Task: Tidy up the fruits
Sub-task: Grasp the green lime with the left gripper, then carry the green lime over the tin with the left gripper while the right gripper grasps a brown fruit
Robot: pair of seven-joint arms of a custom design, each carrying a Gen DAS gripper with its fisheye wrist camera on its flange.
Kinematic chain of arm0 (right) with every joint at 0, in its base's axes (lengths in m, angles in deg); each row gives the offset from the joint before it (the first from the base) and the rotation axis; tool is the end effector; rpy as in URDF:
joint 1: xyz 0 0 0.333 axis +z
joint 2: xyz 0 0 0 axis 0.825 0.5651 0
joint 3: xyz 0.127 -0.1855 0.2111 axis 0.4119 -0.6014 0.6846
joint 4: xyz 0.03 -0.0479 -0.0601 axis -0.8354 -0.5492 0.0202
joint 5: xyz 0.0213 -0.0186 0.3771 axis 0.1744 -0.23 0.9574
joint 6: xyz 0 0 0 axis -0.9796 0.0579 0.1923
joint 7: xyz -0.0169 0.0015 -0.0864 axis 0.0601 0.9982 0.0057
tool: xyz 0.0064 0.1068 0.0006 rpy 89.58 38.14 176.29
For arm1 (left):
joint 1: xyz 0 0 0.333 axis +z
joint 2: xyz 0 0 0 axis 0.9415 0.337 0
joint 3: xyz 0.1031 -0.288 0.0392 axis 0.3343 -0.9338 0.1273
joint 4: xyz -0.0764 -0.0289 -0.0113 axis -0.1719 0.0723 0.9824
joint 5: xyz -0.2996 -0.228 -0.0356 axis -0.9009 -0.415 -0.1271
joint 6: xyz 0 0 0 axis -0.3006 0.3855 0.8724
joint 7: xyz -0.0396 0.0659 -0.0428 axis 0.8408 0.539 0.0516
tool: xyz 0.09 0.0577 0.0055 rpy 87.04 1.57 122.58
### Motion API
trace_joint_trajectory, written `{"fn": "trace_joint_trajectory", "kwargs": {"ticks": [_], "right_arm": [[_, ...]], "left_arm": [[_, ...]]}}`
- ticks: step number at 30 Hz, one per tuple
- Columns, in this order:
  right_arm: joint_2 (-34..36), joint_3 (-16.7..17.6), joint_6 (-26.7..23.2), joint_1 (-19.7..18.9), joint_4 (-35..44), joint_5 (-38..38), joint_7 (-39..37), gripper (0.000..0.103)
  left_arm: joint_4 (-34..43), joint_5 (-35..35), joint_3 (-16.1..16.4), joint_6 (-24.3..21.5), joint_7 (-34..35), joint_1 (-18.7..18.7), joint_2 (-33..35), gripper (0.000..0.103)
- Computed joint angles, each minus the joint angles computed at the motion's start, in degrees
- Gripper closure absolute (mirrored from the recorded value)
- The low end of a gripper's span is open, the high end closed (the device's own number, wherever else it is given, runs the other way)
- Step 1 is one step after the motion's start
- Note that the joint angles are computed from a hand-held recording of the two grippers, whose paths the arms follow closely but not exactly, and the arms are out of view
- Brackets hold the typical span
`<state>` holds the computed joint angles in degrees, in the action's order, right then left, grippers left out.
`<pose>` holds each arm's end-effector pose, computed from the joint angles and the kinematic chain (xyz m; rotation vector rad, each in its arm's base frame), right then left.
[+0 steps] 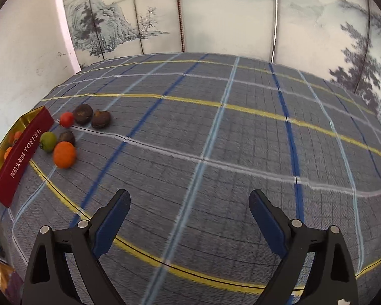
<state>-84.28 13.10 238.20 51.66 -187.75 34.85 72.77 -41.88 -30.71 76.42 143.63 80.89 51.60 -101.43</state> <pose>0.3726 0.0550 0.4838 -1.5809 2.0004 -0.6391 0.4484 -0.2038 0.5906 -1.1704 2.3000 -0.8598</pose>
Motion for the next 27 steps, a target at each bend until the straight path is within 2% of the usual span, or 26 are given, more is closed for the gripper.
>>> {"fn": "trace_joint_trajectory", "kwargs": {"ticks": [1,4,8,12,16,20,21,25,27], "right_arm": [[-0.2,-2.2,1.2,1.5,-0.7,1.6,-0.9,0.008],[-1.3,-4.3,3.6,3.2,-2.2,4.4,-2.4,0.005],[-1.3,-6.0,4.3,5.2,-2.5,7.4,-5.6,0.004],[-1.0,-7.0,5.3,6.9,-2.6,10.2,-8.7,0.003],[-2.7,-7.3,8.1,7.7,-4.3,12.9,-10.3,0.001],[-2.8,-8.2,9.3,8.9,-4.8,15.5,-11.8,0.001],[-2.7,-8.4,9.3,9.1,-4.7,16.0,-12.2,0.001],[-2.5,-8.5,9.3,9.4,-4.5,17.3,-13.6,0.001],[-2.6,-8.6,9.3,9.5,-4.6,17.8,-14.2,0.001]], "left_arm": [[2.6,0.8,-0.7,-1.1,-0.3,0.0,2.7,0.027],[8.4,1.4,-2.5,-2.8,-0.5,0.2,9.1,0.028],[17.0,11.2,-6.5,-4.7,-8.1,2.2,18.7,0.031],[24.0,18.8,-7.6,-7.6,-14.1,2.3,26.1,0.032],[28.8,22.9,-7.8,-11.0,-18.2,1.8,30.8,0.037],[35.6,19.6,-8.8,-19.1,-18.7,2.3,35.8,0.053],[36.8,17.3,-9.5,-20.8,-17.5,2.9,36.7,0.065],[35.8,16.6,-9.5,-20.1,-18.0,2.8,36.1,0.068],[32.3,13.2,-10.0,-18.2,-17.9,4.0,33.3,0.068]]}}
